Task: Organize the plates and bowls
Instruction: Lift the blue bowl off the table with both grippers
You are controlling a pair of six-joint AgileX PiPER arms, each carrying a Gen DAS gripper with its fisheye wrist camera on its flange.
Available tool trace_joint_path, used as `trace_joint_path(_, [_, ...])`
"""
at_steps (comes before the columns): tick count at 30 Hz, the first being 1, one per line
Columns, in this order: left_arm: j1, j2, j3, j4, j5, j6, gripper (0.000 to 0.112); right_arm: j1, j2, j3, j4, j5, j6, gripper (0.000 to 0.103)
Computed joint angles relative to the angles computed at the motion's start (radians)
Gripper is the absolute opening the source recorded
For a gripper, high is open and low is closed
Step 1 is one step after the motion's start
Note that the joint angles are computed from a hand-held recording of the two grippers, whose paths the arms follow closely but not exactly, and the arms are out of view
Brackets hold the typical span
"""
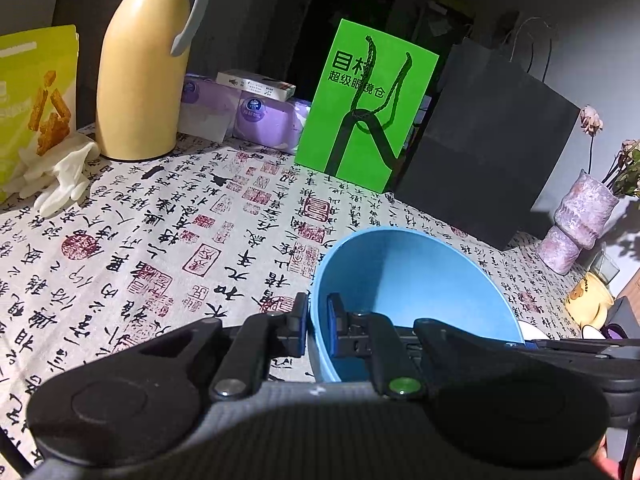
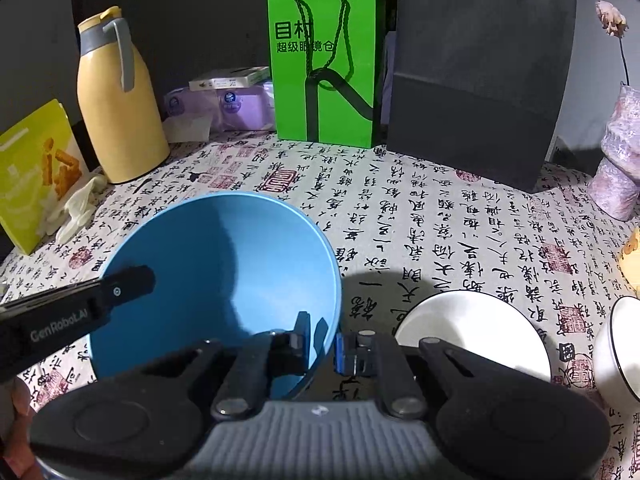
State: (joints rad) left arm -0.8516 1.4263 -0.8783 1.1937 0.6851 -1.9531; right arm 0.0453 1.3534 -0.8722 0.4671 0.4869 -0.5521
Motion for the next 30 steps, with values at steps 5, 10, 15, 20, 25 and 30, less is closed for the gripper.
trace_joint_path(5, [-0.038, -0.014, -0.012, -0.025, 0.056, 0.022, 0.011, -0.006, -0.032, 0.012, 0.014, 0.014, -0.011, 0.011])
trace_joint_path(10, [-0.068, -0.041, -0.015, -0.043, 0.103, 0.034, 0.011, -0.006, -0.070, 0.023, 0.020, 0.028, -0.011, 0.011])
trace_joint_path(15, [-0.097, -0.064, -0.027, -0.078, 0.153, 0.074, 0.011, -0.001, -0.107, 0.033, 0.022, 0.044, -0.007, 0.011])
trace_joint_path(20, [-0.136, -0.091, -0.024, -0.078, 0.211, 0.075, 0.011, 0.009, -0.147, 0.046, 0.019, 0.055, 0.004, 0.011])
trace_joint_path(25, [-0.176, -0.116, -0.021, -0.081, 0.267, 0.072, 0.011, 0.018, -0.186, 0.056, 0.009, 0.068, 0.019, 0.011])
trace_joint_path(30, [-0.220, -0.140, -0.016, -0.082, 0.330, 0.067, 0.011, 0.028, -0.219, 0.069, 0.011, 0.080, 0.025, 0.011])
